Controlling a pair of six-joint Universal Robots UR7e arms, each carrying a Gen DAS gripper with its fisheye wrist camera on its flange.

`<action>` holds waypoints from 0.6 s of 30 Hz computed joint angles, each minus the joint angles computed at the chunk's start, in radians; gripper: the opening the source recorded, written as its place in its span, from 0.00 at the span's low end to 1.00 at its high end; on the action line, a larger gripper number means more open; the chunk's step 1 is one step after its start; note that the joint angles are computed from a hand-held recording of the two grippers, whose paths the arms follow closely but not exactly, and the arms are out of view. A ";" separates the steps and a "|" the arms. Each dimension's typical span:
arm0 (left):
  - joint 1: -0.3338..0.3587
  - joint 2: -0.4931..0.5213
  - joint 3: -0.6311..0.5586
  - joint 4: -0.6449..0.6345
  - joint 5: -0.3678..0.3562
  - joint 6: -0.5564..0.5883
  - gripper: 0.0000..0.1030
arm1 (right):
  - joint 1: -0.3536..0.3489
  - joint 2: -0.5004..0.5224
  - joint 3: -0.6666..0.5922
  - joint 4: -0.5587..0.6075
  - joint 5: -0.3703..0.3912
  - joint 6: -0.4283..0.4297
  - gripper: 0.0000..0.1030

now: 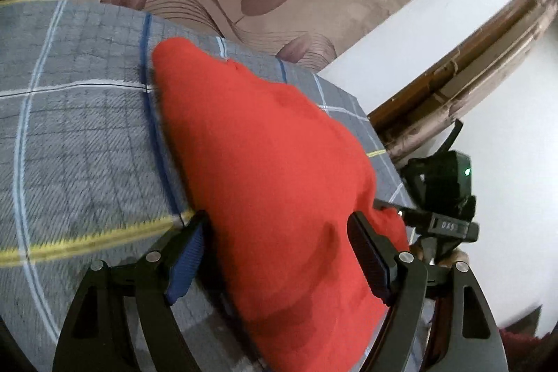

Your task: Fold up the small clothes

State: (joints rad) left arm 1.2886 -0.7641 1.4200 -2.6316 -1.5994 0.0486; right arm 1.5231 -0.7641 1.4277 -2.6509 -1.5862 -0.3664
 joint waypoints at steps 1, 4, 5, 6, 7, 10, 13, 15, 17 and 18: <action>0.008 0.008 -0.017 0.011 -0.021 -0.004 0.77 | -0.002 0.002 -0.008 0.014 0.012 -0.002 0.62; 0.022 0.030 -0.059 0.037 -0.060 -0.007 0.77 | -0.018 0.005 -0.039 0.080 0.085 0.010 0.65; 0.025 0.036 -0.068 0.039 -0.066 -0.008 0.77 | -0.026 0.006 -0.047 0.100 0.119 0.017 0.65; 0.026 0.040 -0.073 0.035 -0.069 -0.009 0.77 | -0.035 0.006 -0.054 0.114 0.149 0.027 0.66; 0.025 0.042 -0.074 0.032 -0.066 -0.008 0.77 | -0.045 0.003 -0.055 0.119 0.186 0.038 0.69; 0.006 0.048 -0.067 0.009 -0.006 0.010 0.77 | -0.062 0.000 -0.056 0.132 0.242 0.053 0.73; -0.029 0.049 -0.033 -0.042 0.112 0.055 0.77 | -0.051 0.018 -0.080 0.189 0.228 0.038 0.73; -0.056 0.051 -0.009 -0.079 0.203 0.077 0.77 | -0.030 0.031 -0.086 0.179 0.192 0.004 0.73; -0.075 0.054 0.008 -0.118 0.264 0.093 0.77 | -0.016 0.050 -0.103 0.165 0.168 -0.008 0.73; -0.084 0.056 0.014 -0.132 0.293 0.098 0.77 | -0.013 0.058 -0.112 0.158 0.165 -0.009 0.73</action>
State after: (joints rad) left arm 1.2041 -0.7079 1.4344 -2.7640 -1.3061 0.1468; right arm 1.5098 -0.7056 1.3161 -2.4931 -1.4208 -0.3749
